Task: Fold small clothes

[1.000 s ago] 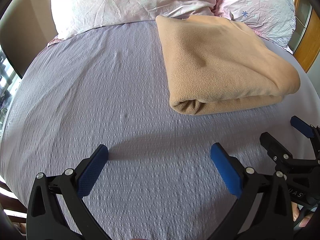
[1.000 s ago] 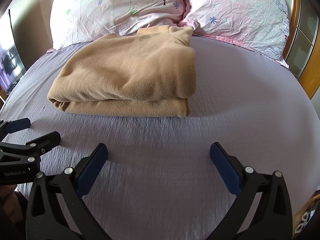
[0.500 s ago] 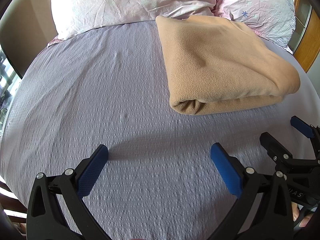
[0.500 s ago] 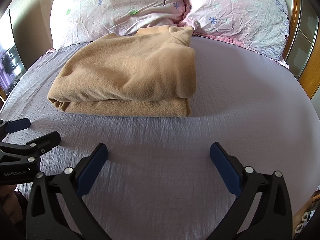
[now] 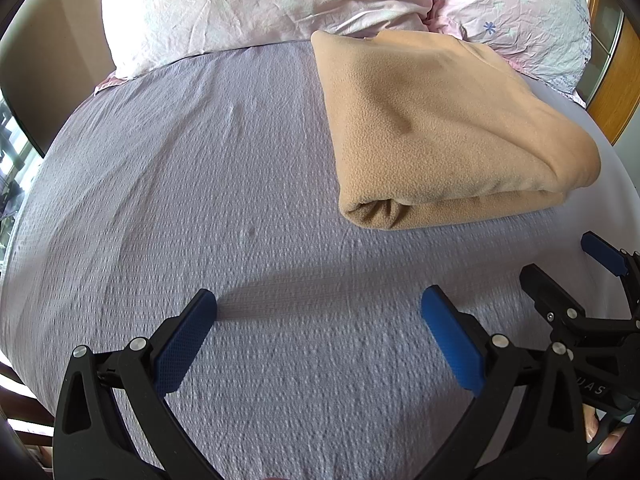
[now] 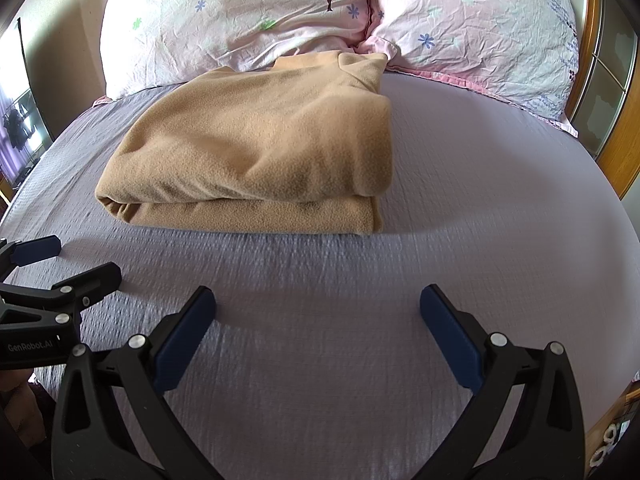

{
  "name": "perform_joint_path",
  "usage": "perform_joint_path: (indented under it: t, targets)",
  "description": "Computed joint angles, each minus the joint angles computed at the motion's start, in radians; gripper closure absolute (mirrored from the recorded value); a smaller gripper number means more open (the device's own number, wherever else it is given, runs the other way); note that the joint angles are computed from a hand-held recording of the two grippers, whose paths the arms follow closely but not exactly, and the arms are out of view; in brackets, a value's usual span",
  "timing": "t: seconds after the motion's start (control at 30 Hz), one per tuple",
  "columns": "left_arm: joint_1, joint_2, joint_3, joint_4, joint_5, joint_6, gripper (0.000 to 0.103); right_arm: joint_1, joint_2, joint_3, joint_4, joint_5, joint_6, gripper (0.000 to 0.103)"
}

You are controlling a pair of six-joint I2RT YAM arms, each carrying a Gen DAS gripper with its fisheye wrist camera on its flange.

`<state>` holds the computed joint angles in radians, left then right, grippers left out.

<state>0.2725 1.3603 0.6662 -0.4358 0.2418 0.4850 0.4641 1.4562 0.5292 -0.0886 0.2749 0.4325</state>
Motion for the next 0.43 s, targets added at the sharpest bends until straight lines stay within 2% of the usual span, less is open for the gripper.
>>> perform_joint_path:
  t: [0.43]
  targets:
    - [0.001,0.001,0.0,0.0,-0.001,0.002,0.001,0.003,0.001,0.0,0.0,0.002,0.004,0.002]
